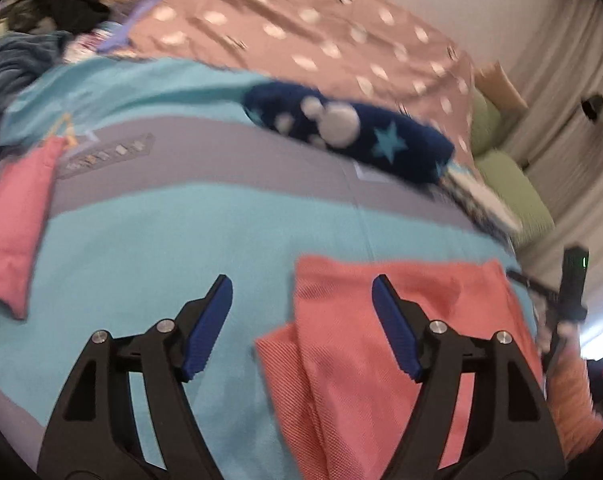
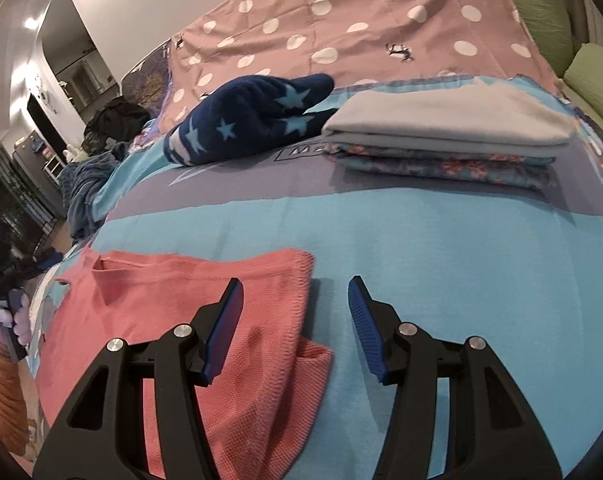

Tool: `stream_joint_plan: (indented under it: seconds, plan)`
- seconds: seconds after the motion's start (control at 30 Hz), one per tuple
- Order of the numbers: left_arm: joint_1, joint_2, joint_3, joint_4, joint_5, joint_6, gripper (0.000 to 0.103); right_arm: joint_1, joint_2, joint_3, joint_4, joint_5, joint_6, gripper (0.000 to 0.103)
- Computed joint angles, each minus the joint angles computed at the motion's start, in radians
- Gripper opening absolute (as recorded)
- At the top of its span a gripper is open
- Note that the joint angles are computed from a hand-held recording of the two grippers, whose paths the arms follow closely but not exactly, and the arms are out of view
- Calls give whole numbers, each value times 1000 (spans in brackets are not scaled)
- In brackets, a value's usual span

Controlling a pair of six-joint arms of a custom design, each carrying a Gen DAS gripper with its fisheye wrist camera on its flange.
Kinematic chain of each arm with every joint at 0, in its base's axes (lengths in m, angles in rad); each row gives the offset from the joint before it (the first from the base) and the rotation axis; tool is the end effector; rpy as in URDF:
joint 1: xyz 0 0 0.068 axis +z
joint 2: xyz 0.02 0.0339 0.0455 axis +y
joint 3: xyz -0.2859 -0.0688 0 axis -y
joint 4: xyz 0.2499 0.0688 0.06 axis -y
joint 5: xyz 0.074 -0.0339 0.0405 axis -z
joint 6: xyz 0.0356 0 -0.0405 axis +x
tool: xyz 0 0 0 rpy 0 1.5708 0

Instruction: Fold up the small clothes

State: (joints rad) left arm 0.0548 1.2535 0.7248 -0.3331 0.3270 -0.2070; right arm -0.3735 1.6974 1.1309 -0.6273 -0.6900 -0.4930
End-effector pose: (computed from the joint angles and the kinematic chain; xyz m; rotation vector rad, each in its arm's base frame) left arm 0.2472 0.0021 0.2291 -0.1694 2.4189 -0.4662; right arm 0.3216 -0.1017 0.2193 -0.3145 2.4400 0.6040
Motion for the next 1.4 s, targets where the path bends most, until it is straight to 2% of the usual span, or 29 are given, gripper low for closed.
stream_joint_plan:
  seconds: [0.07, 0.1, 0.13, 0.17, 0.2, 0.3, 0.37, 0.43, 0.53, 0.57, 0.63, 0.7, 0.73, 0.87, 0.93, 1.07, 1.13, 1.17, 1.23, 1.3, 1.4]
  plan:
    - [-34, 58, 3, 21, -20, 4, 71, 7, 16, 6, -12, -6, -1, 54]
    - [-45, 98, 5, 48, -13, -7, 59, 10, 24, 10, -14, -10, 1, 50]
    - [-46, 141, 10, 76, 12, -17, 48, 13, 33, 17, -23, -22, -1, 28]
    - [-43, 170, 13, 96, 34, -25, 16, 12, 34, 18, -27, -35, 5, 2]
    - [-33, 200, 17, 124, 72, -49, 3, 7, 25, 12, -13, -45, 23, 2]
    - [-1, 130, -35, 220, 104, -129, 3, -40, -37, -15, 34, -100, 67, 2]
    - [21, 65, -60, 241, 100, -128, 3, -64, -42, -8, 44, -114, 81, 2]
    - [26, 74, -52, 233, 102, -111, 3, -50, -6, 9, 45, -82, 84, 2]
    - [-30, 177, -10, 182, -6, -86, 5, -5, 62, 21, 45, 24, 134, 7]
    - [-41, 193, -7, 177, -35, -85, 10, -5, 64, 14, 50, 34, 142, 7]
    - [-42, 158, -38, 199, -45, -102, 12, -32, 18, -17, 52, 22, 138, 7]
    - [-39, 85, -54, 174, -80, -112, 33, -73, -35, -39, 35, 5, 110, 8]
    - [-31, 37, -74, 163, -90, -102, 34, -107, -77, -57, 15, -12, 83, 10]
    - [-62, -219, -130, 47, -95, -72, 45, -278, -208, -122, -150, -109, -100, 16]
    - [-133, -362, -155, -54, -126, -82, 48, -391, -241, -147, -293, -158, -257, 17]
    - [-355, -496, -181, -170, -221, -178, 51, -577, -226, -172, -623, -184, -604, 17]
    - [-498, -504, -179, -195, -283, -238, 51, -657, -200, -171, -766, -169, -778, 20]
    - [-582, -489, -171, -196, -317, -266, 52, -684, -196, -171, -813, -160, -841, 30]
    - [-715, -418, -140, -173, -377, -295, 53, -729, -212, -182, -862, -145, -928, 35]
    - [-790, -337, -103, -139, -405, -304, 53, -740, -222, -194, -894, -134, -975, 35]
    - [-841, -167, 2, -74, -375, -274, 53, -742, -232, -229, -873, -120, -1000, 35]
